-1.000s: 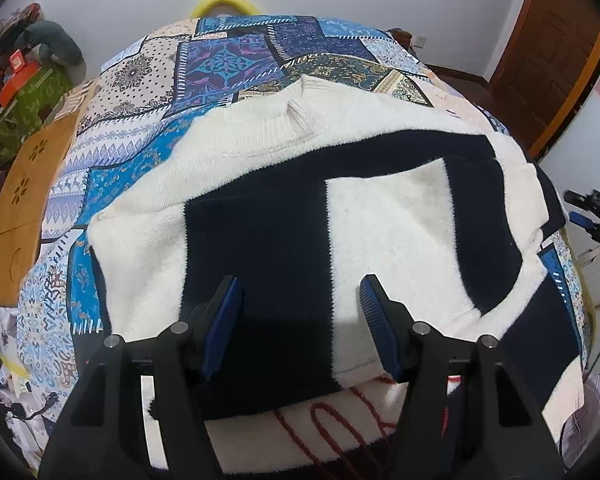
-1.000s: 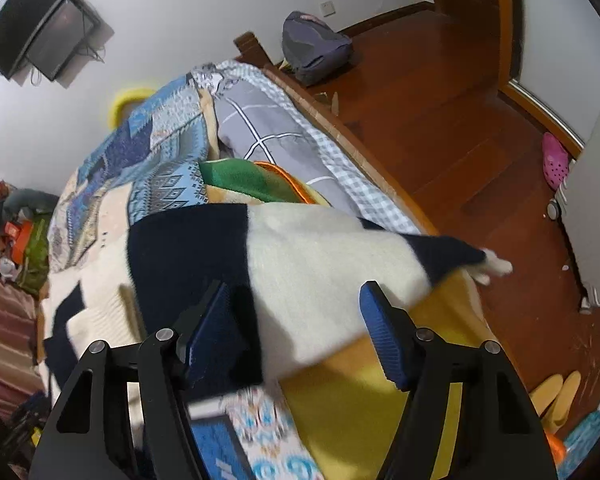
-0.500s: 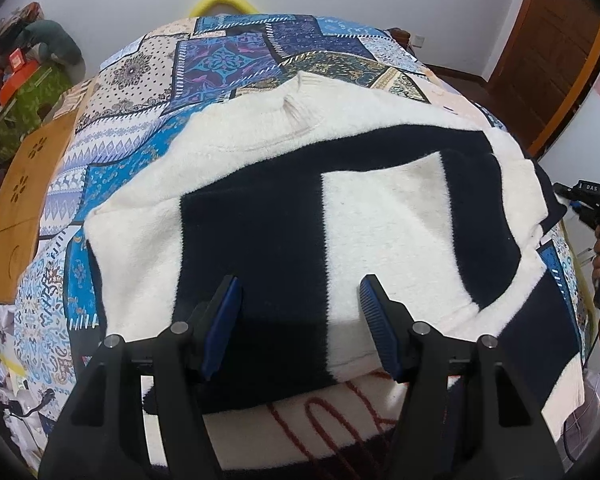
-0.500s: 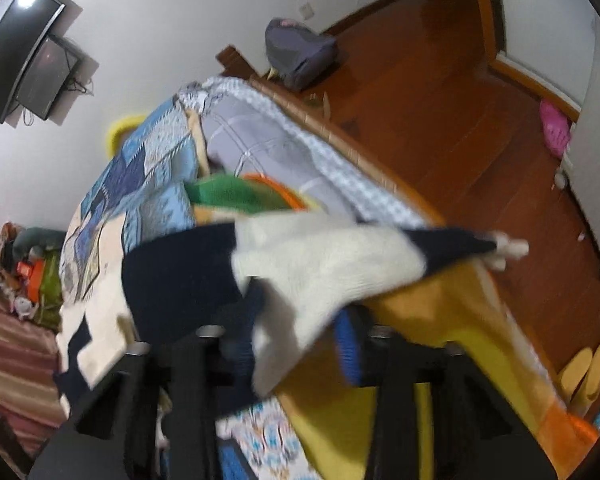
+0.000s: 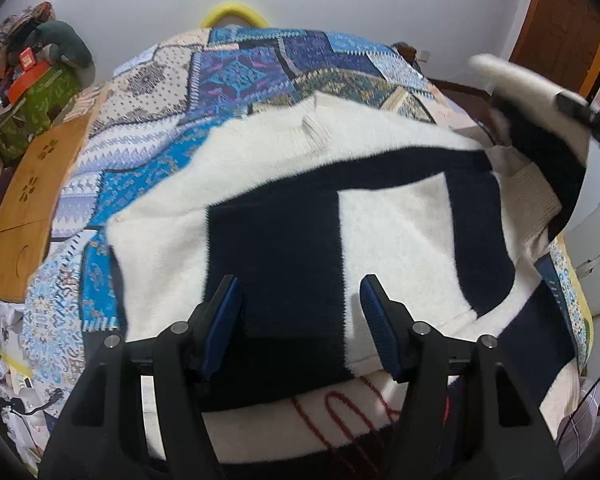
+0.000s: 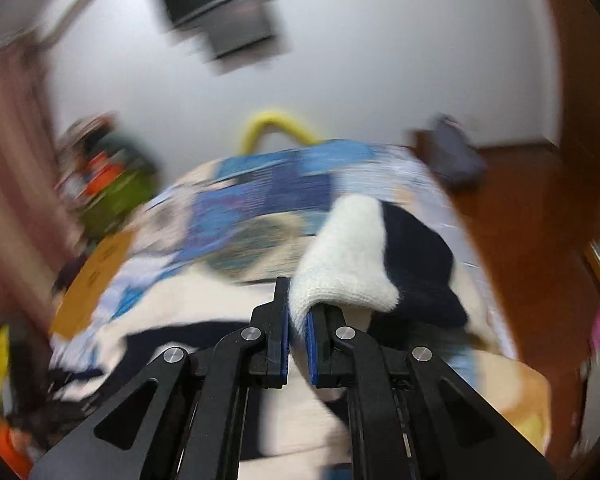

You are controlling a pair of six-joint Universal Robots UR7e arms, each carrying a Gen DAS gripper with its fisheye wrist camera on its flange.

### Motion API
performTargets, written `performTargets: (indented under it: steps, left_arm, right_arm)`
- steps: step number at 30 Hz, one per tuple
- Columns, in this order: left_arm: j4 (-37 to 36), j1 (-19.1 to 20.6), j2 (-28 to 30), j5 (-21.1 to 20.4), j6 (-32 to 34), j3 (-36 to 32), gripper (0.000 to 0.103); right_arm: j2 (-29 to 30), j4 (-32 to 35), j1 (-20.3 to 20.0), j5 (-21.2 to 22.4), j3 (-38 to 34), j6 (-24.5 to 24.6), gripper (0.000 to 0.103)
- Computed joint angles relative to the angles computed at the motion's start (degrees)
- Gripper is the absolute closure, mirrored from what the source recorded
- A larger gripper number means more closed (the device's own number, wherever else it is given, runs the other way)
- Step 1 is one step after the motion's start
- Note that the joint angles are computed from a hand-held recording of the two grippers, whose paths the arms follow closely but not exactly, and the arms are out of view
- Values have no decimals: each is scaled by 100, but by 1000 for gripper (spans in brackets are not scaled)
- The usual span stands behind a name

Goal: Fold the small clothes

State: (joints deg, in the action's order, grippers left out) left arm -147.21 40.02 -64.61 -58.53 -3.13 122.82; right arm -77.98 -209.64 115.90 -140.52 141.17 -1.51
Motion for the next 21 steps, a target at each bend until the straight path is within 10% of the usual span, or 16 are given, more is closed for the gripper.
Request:
performTargets:
  steps: [6, 10, 21]
  left_arm:
    - [76, 27, -288, 130, 15, 17, 42]
    - [210, 51, -383, 67, -14, -20, 42]
    - [105, -437, 387, -391, 239, -593, 42]
  right_arm:
    - [936, 1231, -112, 1028, -327, 285, 92]
    - [1283, 2053, -241, 762, -337, 542, 80]
    - [11, 1580, 127, 124, 481, 498, 58]
